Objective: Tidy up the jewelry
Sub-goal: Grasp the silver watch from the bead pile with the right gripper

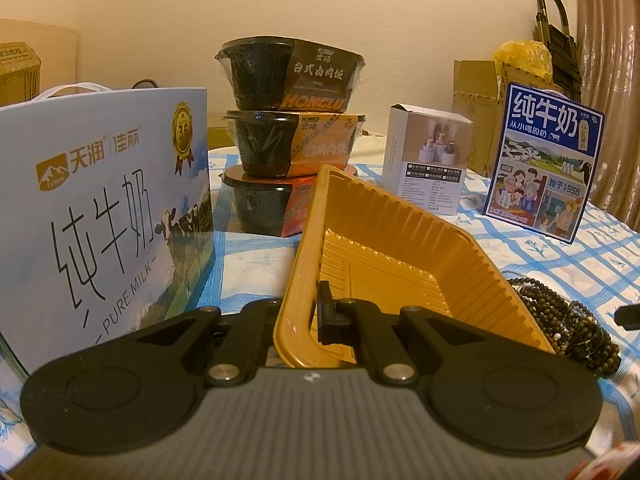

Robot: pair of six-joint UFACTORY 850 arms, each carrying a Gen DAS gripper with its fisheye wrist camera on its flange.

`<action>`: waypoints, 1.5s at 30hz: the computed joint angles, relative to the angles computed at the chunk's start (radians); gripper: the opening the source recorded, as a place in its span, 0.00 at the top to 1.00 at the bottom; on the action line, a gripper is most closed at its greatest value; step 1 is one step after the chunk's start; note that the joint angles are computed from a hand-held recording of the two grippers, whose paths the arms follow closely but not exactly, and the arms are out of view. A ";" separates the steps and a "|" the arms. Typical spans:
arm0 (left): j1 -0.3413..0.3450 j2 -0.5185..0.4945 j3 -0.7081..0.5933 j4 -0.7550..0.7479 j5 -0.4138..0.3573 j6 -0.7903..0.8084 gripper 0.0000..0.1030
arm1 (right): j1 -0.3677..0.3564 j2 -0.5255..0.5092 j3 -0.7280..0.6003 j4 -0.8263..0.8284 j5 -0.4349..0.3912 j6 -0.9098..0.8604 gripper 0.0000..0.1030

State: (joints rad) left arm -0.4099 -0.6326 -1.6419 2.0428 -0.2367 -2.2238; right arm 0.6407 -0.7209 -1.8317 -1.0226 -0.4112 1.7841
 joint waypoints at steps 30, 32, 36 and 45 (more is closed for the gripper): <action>0.001 -0.004 -0.007 -0.014 0.001 0.019 0.95 | -0.040 -0.171 -0.236 0.288 -0.077 -0.105 0.66; 0.001 -0.004 -0.007 -0.011 0.001 0.016 0.95 | -0.034 -0.168 -0.227 0.228 -0.055 -0.084 0.66; 0.001 -0.004 -0.007 -0.013 0.001 0.016 0.95 | -0.030 -0.152 -0.190 0.085 0.045 0.007 0.66; -0.001 -0.004 -0.007 -0.019 0.000 0.022 0.95 | -0.034 -0.112 -0.115 -0.380 0.188 0.485 0.66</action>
State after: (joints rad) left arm -0.4111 -0.6363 -1.6490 2.0241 -0.2369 -2.2023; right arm 0.6068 -0.8328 -1.9464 -1.4022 -0.2229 2.2693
